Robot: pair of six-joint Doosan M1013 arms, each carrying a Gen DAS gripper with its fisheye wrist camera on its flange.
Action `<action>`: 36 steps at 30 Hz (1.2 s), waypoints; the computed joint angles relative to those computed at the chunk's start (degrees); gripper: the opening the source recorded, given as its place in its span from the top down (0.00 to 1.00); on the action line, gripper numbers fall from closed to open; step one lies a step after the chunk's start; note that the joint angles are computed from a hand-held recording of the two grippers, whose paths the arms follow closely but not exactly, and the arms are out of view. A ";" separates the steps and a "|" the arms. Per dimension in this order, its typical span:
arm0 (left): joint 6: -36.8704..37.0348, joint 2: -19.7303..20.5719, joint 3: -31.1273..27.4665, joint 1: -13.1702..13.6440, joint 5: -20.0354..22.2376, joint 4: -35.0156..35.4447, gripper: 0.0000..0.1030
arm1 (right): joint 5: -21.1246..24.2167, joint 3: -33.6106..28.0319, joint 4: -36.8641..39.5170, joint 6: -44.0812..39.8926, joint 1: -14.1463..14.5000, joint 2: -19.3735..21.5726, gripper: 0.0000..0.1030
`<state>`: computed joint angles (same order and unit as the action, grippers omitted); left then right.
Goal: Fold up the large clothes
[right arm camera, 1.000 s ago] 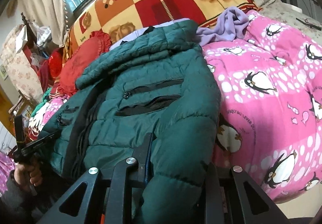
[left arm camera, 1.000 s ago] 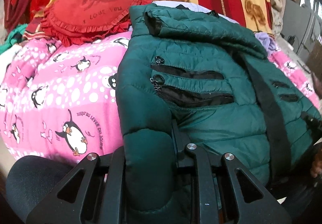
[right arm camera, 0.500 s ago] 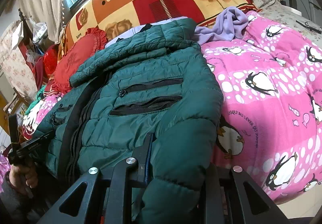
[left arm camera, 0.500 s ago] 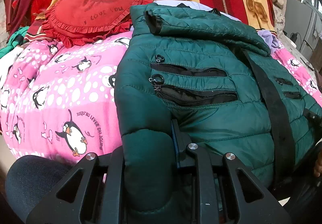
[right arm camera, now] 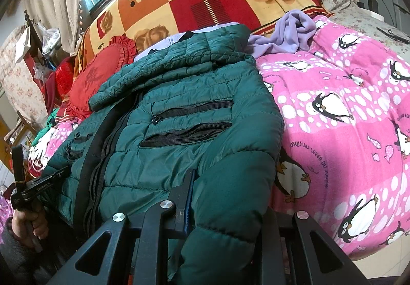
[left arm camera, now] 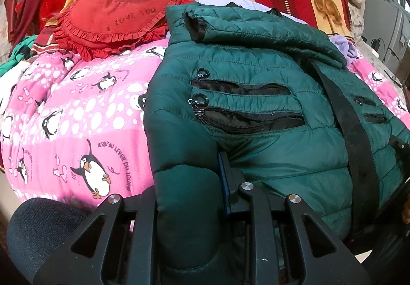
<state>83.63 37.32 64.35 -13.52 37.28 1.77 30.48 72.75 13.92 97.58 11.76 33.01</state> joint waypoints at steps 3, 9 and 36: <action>-0.25 0.07 -0.03 -0.04 0.08 0.43 0.79 | -0.23 0.07 -0.29 0.35 0.01 -0.03 0.79; -0.27 0.18 -0.14 0.15 0.15 -0.67 0.78 | -1.51 0.63 -1.52 2.76 0.18 -0.28 0.79; 30.92 -9.04 9.58 6.55 -0.22 -45.31 0.87 | -13.05 12.92 47.94 -43.95 -1.38 -11.08 0.86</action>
